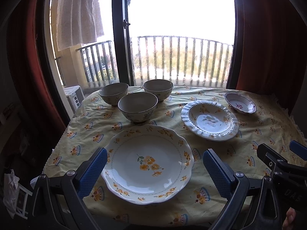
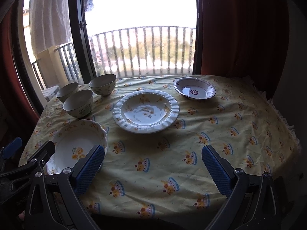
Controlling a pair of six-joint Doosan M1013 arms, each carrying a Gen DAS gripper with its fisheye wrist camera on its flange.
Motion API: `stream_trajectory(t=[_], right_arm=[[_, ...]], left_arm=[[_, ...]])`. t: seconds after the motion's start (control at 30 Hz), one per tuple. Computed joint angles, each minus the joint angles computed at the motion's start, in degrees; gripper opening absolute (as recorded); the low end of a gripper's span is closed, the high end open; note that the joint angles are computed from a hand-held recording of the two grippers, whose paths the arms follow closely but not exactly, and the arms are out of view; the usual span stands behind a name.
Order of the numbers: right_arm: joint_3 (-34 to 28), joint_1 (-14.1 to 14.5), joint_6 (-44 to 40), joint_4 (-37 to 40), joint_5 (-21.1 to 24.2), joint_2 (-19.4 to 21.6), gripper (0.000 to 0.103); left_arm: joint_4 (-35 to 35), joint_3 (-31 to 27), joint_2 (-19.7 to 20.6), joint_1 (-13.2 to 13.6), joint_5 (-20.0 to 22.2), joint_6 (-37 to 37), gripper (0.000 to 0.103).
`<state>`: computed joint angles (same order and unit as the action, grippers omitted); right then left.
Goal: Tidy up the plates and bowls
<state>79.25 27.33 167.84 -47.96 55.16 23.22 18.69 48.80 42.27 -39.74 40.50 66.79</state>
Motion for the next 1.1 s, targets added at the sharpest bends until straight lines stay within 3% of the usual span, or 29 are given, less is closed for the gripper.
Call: stream_trajectory(t=[0.6, 1.1], right_arm=[[-7.5, -1.1, -7.7, 7.3, 4.8, 3.0, 0.103], [-18.3, -2.4, -14.1, 15.1, 8.6, 10.1, 0.099]], left_arm=[[-5.9, -11.6, 5.1, 1.7, 8.9, 7.2, 0.098], [-12.4, -27.2, 14.0, 4.8, 20.4, 14.1, 0.093]])
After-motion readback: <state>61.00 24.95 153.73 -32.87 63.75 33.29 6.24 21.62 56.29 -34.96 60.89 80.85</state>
